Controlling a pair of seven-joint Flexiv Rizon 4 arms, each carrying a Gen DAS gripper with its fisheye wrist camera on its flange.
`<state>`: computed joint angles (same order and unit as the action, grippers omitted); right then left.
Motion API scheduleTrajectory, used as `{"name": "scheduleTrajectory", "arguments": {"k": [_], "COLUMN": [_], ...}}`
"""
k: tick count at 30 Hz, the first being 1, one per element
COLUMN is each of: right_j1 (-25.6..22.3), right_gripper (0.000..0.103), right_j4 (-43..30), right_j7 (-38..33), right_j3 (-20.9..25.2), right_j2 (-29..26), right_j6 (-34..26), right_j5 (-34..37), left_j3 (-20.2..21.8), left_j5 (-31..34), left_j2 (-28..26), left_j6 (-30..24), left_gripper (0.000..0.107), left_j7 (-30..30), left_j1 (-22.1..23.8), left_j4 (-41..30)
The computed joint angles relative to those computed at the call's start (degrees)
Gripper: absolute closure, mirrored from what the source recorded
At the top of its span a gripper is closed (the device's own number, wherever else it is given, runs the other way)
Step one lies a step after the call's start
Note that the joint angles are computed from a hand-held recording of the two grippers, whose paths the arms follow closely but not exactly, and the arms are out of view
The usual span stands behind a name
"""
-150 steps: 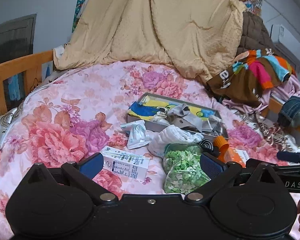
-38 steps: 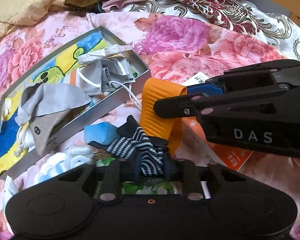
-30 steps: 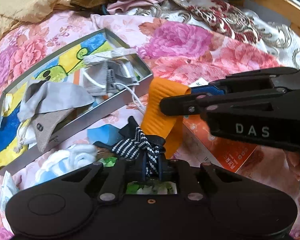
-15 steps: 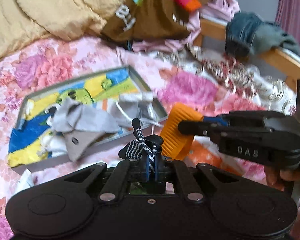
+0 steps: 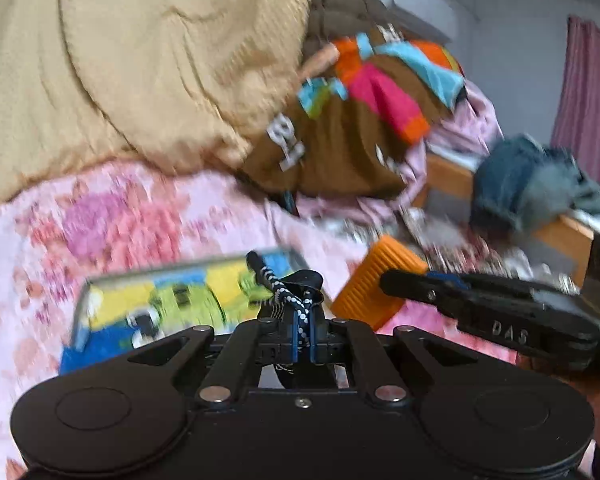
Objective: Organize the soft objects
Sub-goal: 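Lift and carry the striped sock and orange strip over the tray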
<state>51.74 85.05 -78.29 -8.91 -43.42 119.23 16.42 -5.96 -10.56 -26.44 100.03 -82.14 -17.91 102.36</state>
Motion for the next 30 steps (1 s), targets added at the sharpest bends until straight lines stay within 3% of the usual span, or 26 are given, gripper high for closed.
{"name": "scheduleTrajectory", "arguments": {"k": [6,12,20,30], "right_j1": [1.3,3.9,1.0,-3.7], "right_gripper": [0.091,0.09,0.088,0.084], "right_j4": [-9.2,-14.9,-16.3,-16.6], "right_j7": [1.7,8.7,15.8,21.3], "right_j3": [-5.9,-14.5,-11.9,-4.4], "right_j2": [-5.8,-11.1,-12.4,-12.5], "right_j6": [-4.8,-12.6,-16.1,-17.5], "right_j5": [1.2,2.6,-3.3,-13.6], "left_j3": [2.8,5.7,6.9,10.2], "left_j5": [-2.1,-4.5,-5.1,-4.2], "left_j2": [-6.2,-12.4,-15.9,-16.0], "left_j6": [1.8,-0.3,-3.0,-6.2], "left_gripper": [0.102,0.102,0.102,0.101], "left_j7": [-1.2,-2.5,-5.6,-10.8], "left_j1": [-1.2,-2.7,-2.6,-3.5], "left_j4": [-8.2,-14.5,-16.1,-14.8]}}
